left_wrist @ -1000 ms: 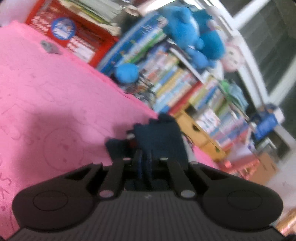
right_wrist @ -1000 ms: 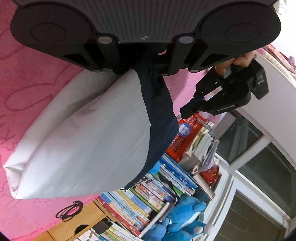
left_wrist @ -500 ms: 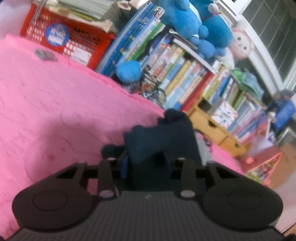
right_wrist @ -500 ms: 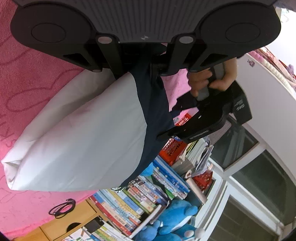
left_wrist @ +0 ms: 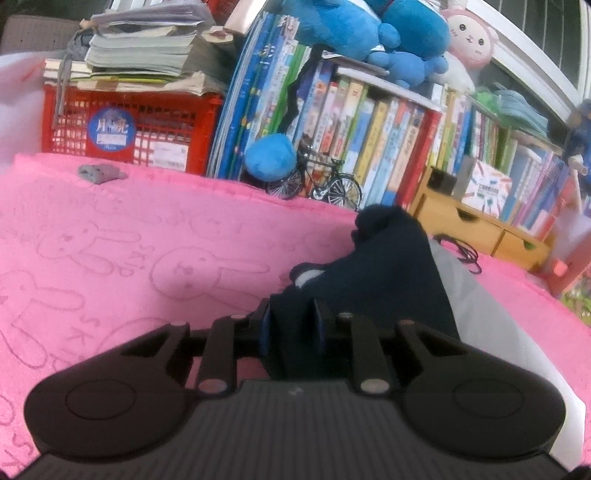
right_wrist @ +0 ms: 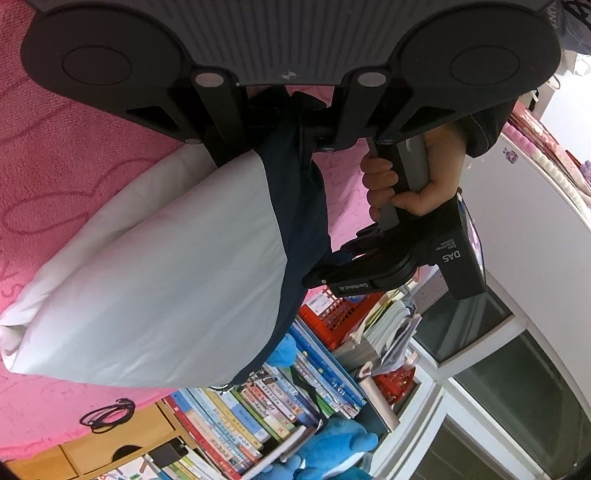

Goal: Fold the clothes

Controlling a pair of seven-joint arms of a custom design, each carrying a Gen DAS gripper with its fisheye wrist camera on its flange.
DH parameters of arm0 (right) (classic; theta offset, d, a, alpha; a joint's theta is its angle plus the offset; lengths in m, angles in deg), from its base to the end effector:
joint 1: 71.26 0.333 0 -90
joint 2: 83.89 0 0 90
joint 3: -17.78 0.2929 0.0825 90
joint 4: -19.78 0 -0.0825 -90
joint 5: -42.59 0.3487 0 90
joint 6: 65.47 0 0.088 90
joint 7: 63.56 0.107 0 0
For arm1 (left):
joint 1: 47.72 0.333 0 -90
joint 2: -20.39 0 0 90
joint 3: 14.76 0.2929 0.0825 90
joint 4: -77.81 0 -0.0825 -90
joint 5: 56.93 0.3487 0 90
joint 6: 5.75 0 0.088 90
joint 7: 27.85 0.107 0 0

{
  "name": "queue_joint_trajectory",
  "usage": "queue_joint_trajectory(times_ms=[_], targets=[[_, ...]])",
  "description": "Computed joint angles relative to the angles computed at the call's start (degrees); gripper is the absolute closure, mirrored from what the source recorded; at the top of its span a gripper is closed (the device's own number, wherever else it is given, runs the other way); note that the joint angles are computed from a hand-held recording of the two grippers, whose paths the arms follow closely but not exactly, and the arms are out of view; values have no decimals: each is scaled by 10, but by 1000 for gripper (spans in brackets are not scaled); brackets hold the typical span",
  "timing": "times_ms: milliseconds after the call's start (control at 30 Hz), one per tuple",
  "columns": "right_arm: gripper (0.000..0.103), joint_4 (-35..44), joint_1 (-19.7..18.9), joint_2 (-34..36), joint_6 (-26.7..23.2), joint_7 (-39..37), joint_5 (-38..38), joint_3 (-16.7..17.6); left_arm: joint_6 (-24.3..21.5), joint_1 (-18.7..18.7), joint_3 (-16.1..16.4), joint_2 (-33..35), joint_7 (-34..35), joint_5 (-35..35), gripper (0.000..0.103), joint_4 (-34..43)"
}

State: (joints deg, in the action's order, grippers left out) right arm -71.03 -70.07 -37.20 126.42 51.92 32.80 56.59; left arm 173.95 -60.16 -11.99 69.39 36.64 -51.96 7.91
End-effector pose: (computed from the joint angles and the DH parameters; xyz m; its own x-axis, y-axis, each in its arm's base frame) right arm 0.6093 0.3532 0.3727 0.2819 -0.6900 -0.6666 -0.7204 0.3066 -0.6221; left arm 0.7417 -0.1490 0.3911 -0.0061 -0.9623 0.2718 -0.5075 -0.2312 -0.8300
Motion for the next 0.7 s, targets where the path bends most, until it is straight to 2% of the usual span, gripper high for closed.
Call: queue_joint_trajectory(times_ms=[467,700], targets=[[94,5,31,-18,-17,-17,26,-31,-17,-15,25,9,-16,13,81,12],[93,-7,20,-25,-25,-37,34,-19,-47,2,4,15,-24,18,82,29]])
